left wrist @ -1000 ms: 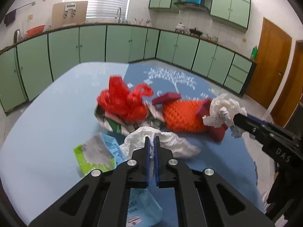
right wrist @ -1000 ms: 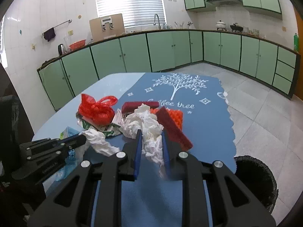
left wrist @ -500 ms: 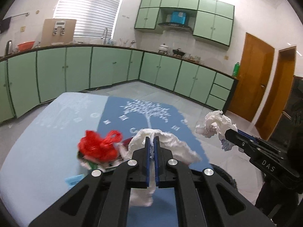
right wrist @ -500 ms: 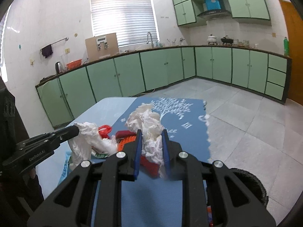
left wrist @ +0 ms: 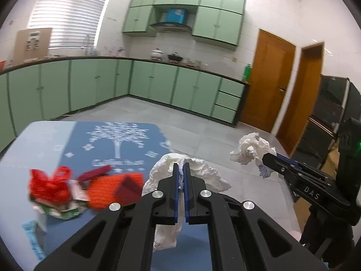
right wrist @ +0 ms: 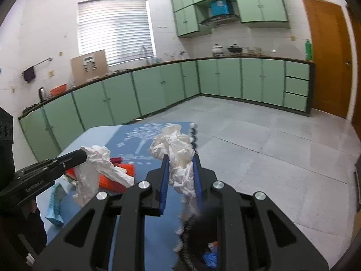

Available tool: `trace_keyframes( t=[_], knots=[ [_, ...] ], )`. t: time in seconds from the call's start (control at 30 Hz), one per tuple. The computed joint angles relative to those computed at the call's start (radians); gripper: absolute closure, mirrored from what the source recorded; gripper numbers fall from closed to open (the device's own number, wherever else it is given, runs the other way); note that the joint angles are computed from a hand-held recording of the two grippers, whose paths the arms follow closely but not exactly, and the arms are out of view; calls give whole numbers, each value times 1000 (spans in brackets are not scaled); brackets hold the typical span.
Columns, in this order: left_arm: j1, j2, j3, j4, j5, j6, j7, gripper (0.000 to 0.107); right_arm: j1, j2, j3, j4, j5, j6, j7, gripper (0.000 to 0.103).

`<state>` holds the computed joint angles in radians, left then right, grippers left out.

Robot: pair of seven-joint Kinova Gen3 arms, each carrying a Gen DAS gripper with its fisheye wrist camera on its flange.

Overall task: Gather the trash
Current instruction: 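Carry both tissues over the bin and open both tools, then grasp the light-blue drink pouch with the left tool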

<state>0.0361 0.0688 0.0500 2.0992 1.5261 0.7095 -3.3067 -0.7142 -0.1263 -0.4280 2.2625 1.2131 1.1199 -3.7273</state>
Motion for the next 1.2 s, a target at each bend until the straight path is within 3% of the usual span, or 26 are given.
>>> trace_keyframes(
  t=[0.23,0.5,0.73,0.83,0.87,0.97,1.1,1.2],
  knots=[
    [98,50,63,-15,39,-53,-33,104,13,-61,-21,85,-89,43,-37,84],
    [220,140,112,-72,54,-145,-45,104,68,-97,-4,204,-130,-21,-101,84],
    [283,240,156,-155,-72,-199,77,102,117,-61,49,285,-87,-140,-183,73],
    [279,256,177,-169,-107,-215,114,85,120,-33,57,298,-81,-153,-222,55],
    [273,256,184,-167,-102,-223,113,74,120,-32,61,303,-80,-158,-230,49],
    [254,246,189,-159,-92,-233,106,60,99,-9,37,312,-95,-114,-273,32],
    [228,215,175,-138,-62,-248,76,48,74,4,39,283,-105,-58,-252,14],
    [211,175,151,-106,-27,-266,47,39,47,4,29,261,-100,-22,-254,10]
  ],
)
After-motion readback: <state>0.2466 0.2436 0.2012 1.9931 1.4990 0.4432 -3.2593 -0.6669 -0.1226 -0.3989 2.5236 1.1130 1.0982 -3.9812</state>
